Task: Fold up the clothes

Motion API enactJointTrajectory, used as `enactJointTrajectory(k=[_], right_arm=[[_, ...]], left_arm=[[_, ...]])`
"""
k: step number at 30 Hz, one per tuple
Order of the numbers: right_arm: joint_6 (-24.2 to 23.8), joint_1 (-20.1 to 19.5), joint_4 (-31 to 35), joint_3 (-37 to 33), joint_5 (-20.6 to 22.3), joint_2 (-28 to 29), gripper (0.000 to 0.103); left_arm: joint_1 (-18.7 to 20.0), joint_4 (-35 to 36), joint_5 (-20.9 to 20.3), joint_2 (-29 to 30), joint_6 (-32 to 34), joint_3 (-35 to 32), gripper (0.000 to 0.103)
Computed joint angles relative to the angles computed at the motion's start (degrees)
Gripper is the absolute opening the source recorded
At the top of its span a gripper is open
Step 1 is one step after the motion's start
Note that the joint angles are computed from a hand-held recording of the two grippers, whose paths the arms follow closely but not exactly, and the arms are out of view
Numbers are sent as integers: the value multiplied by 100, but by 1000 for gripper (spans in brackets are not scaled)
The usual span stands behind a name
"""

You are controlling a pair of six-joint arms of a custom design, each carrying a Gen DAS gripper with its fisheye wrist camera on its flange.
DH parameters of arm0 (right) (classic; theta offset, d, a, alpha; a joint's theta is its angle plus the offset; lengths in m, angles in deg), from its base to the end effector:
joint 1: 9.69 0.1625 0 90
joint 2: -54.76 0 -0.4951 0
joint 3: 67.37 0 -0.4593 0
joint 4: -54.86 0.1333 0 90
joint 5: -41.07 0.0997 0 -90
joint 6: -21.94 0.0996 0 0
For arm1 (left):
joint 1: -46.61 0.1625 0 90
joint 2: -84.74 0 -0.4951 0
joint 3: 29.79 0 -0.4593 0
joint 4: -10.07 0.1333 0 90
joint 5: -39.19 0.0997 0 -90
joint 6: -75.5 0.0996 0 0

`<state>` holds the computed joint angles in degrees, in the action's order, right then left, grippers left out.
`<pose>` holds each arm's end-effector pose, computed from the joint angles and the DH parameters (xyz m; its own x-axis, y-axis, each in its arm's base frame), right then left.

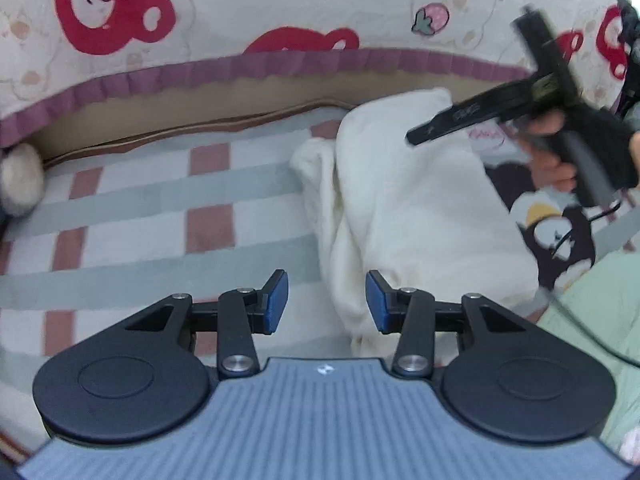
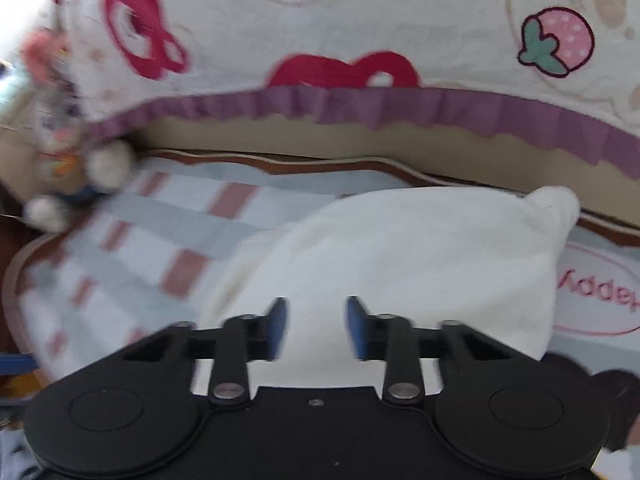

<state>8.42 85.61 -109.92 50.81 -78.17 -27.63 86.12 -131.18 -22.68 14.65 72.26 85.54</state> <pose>0.1370 -0.5601 0.3798 -0.8556 0.0382 0.5162 -0.2796 0.8052 -0.5230 -0.3485 -0.5210 0.2250 -0.6416 0.6122 -0.4622 0.7322 0.6684 -0.1310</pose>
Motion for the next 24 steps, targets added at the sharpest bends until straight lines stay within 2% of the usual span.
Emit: enactJointTrajectory(k=[3,5,6,8,10,11,12,13,15,17,18,20,21,23,24], right_arm=[[-694,-22,-939,-33,-220,263,32],[-901,-121,-1104,-75,-98,229,44],[-1036,-165,-1142,-89,-60,190,46],[-1375,-248,-1144,-73,-25,47,66],[-1622,-399,-972,11,91,-210,72],[-1580,-505,-806,52,181,-362,74],[-1298,-664,-517,92,339,-552,75],[-910,-868,-180,138,598,-762,76],[83,-1442,527,258,1496,-1216,76],[649,-1975,888,407,2365,-1469,76],[797,-2191,1034,462,2692,-1529,78],[827,-2368,1085,577,2790,-1478,78],[801,-2397,1008,648,2780,-1431,78],[820,-2482,767,790,3070,-1344,78],[879,-2501,569,853,3220,-1288,78]], left_arm=[[258,-1230,-439,424,-105,109,42],[363,-1848,-598,750,-93,156,46],[357,-1911,-488,921,-18,141,48],[312,-1877,-145,1227,80,92,48],[313,-2087,24,1402,-127,145,50],[373,-2128,-105,1447,-287,151,48],[441,-2104,-264,1493,-396,134,45],[473,-2153,-330,1540,-365,144,26],[374,-2386,-43,1613,118,266,19],[144,-2639,533,1679,715,423,17],[78,-2717,718,1659,704,494,17],[-7,-2700,949,1561,249,612,16],[-45,-2635,1101,1517,-13,690,15],[-79,-2481,1296,1457,-535,857,13],[-96,-2578,1361,1479,-582,942,13]])
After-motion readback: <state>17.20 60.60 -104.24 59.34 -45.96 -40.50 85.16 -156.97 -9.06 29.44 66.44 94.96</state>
